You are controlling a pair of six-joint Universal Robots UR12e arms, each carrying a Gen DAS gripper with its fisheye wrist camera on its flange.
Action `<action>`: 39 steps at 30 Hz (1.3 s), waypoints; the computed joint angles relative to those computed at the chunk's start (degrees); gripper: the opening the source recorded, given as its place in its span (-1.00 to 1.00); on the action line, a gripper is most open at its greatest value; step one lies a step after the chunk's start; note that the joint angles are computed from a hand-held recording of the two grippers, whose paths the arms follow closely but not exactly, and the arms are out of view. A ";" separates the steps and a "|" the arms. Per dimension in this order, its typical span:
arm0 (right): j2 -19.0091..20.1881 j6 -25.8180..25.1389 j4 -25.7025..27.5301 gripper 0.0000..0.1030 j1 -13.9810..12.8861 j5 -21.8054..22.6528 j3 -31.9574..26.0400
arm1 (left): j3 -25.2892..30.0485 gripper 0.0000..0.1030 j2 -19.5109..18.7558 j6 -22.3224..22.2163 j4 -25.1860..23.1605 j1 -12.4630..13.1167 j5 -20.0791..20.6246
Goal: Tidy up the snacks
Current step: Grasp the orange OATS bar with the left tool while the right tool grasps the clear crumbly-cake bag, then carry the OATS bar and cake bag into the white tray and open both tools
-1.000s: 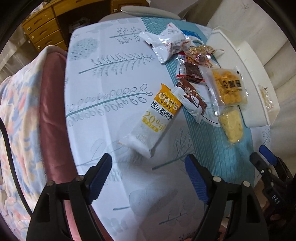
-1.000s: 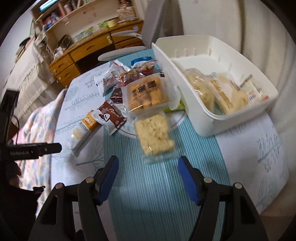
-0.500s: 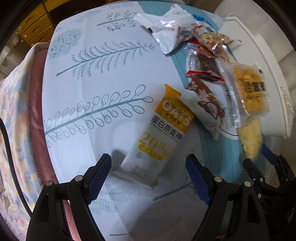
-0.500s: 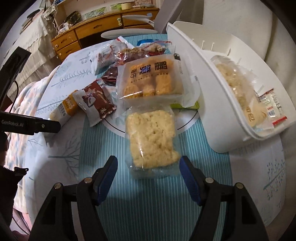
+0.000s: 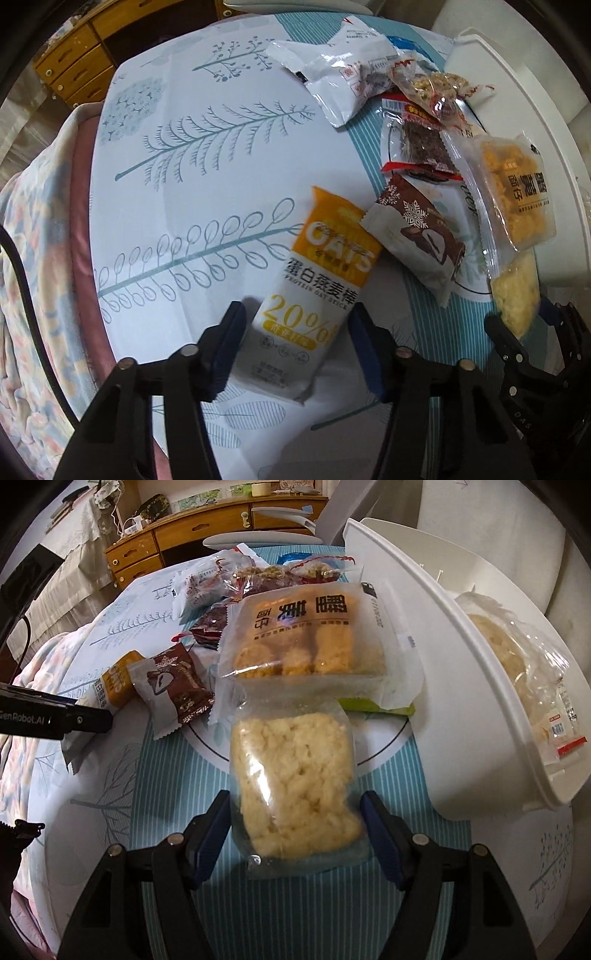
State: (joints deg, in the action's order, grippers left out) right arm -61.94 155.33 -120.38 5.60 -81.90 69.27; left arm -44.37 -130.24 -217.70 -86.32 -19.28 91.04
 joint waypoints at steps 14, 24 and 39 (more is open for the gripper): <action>0.22 2.84 10.75 0.12 -0.66 4.62 -3.63 | -5.03 -0.28 3.75 -4.46 2.92 -0.40 -6.81; -4.00 -2.24 11.41 0.06 0.19 9.91 -0.69 | -12.38 -0.28 10.20 -9.34 13.15 -2.17 -7.17; -6.98 -2.18 8.04 0.06 -1.08 13.93 -0.73 | -18.44 -0.28 16.78 -15.00 23.27 -2.29 -4.48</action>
State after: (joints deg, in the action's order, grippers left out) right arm -68.92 153.15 -112.34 4.52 -67.97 68.54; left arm -62.82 -113.46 -232.71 -63.05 -21.57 86.56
